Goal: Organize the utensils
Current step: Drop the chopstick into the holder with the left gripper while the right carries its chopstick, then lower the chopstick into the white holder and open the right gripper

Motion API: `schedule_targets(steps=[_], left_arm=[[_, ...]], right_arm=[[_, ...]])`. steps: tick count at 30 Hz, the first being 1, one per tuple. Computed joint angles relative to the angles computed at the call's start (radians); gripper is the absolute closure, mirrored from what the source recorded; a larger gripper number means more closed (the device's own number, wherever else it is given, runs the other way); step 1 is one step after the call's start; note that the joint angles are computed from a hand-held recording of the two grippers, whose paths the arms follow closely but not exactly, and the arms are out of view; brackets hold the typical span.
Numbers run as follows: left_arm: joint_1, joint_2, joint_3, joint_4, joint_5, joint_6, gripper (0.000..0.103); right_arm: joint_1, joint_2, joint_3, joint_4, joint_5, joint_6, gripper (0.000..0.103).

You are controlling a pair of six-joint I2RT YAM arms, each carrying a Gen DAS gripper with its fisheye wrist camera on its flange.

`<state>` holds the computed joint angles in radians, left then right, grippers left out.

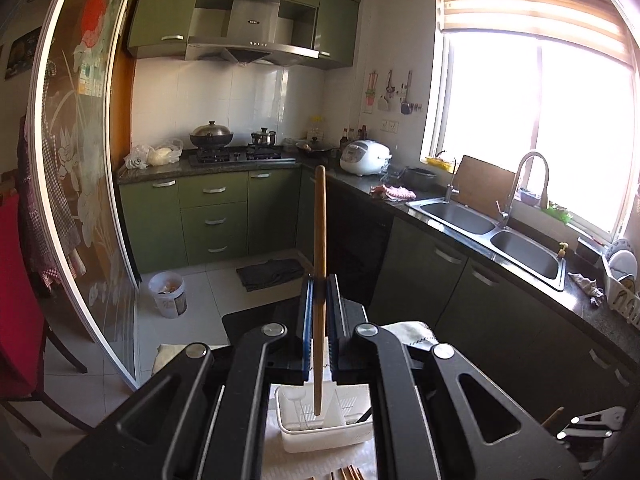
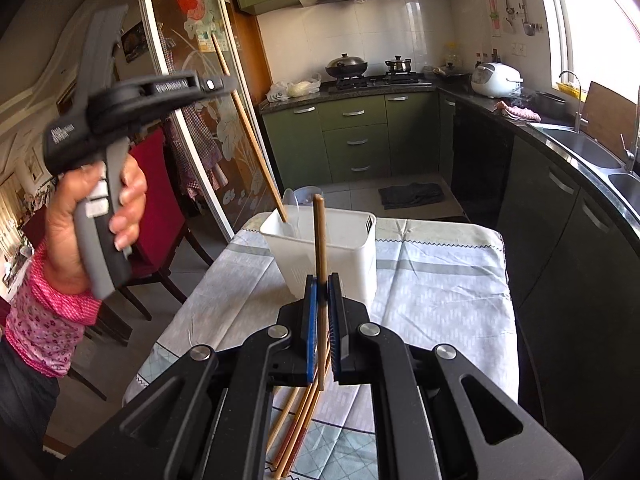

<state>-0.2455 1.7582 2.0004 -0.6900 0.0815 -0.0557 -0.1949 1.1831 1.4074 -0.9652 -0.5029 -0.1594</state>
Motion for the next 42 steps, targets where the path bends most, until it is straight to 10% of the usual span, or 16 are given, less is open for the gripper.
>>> schedule_targets(steps=[10, 22, 42], left_arm=[[0.016, 0.08, -0.121, 0.037, -0.036, 0.051, 0.097], [0.042, -0.051, -0.274, 0.098, 0.008, 0.082, 0.088], [0.056, -0.262, -0.539, -0.045, 0.107, 0.105, 0.07]], right_arm=[[-0.007, 0.203, 0.341, 0.018, -0.053, 0.119, 0.097], [0.105, 0.468, 0.609, 0.095, 0.134, 0.251, 0.097], [0.158, 0.373, 0.231, 0.264, 0.186, 0.204, 0.095]])
